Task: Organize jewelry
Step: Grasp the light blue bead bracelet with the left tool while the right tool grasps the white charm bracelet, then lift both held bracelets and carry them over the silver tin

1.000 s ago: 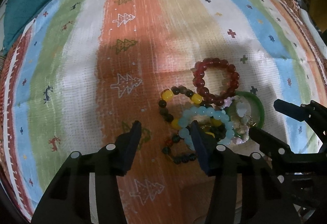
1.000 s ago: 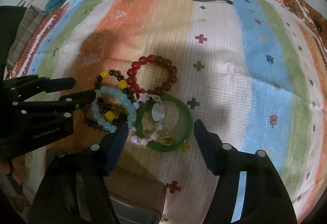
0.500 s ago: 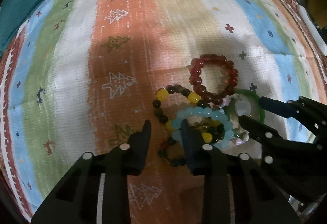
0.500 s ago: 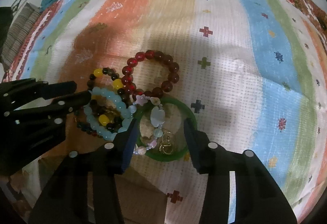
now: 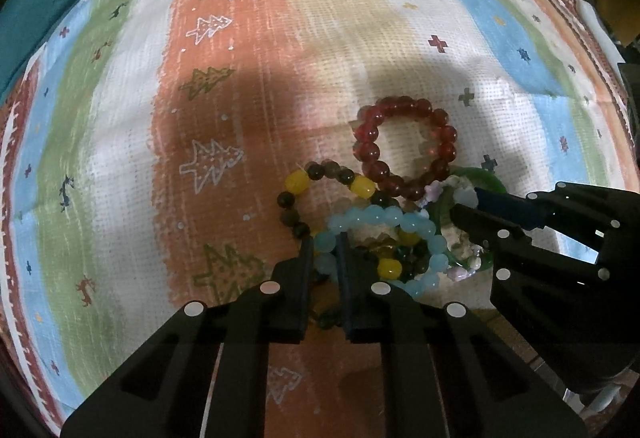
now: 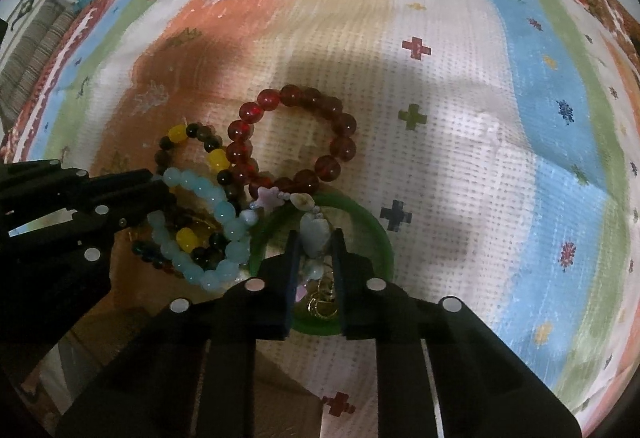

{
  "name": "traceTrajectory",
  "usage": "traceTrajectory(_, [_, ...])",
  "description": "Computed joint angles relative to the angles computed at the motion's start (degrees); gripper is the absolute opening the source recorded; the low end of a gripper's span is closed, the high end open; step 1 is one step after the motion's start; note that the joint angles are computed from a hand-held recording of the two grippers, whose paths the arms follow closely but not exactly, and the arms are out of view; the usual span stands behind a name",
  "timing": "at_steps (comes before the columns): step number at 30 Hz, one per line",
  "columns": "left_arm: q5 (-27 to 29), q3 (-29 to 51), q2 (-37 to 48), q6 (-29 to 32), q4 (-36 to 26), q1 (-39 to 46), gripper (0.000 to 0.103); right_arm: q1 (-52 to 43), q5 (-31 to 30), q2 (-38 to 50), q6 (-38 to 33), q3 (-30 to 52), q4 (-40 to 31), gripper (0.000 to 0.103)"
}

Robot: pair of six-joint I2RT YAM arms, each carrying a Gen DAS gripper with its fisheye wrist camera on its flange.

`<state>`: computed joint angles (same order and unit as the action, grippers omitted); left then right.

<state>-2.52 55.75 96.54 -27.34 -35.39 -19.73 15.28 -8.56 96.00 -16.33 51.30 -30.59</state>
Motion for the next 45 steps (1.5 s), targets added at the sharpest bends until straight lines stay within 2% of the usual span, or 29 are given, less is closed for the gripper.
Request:
traceTrajectory(7, [-0.2, 1.0, -1.9, -0.2, -0.8, 0.1, 0.011, 0.3, -0.2, -2.1, -0.7, -1.4, 0.9, 0.015])
traceTrajectory(14, [-2.1, 1.8, -6.9, -0.9, -3.3, -1.7, 0.011, -0.2, -0.9, -8.2, -1.2, -2.2, -1.8, 0.015])
traceTrajectory(17, [-2.7, -0.2, -10.8, -0.6, -3.9, -1.2, 0.011, -1.3, -1.9, -10.4, -1.8, -2.5, -2.8, 0.015])
traceTrajectory(33, [-4.9, 0.6, -13.4, -2.0, -5.3, -2.6, 0.011, -5.4, -5.6, -19.1, -3.1, -3.1, -6.0, 0.015])
traceTrajectory(45, [-6.6, -0.2, -18.9, -5.8, -7.4, -6.8, 0.011, -5.9, -6.9, -30.9, -3.5, -7.1, -8.3, 0.015])
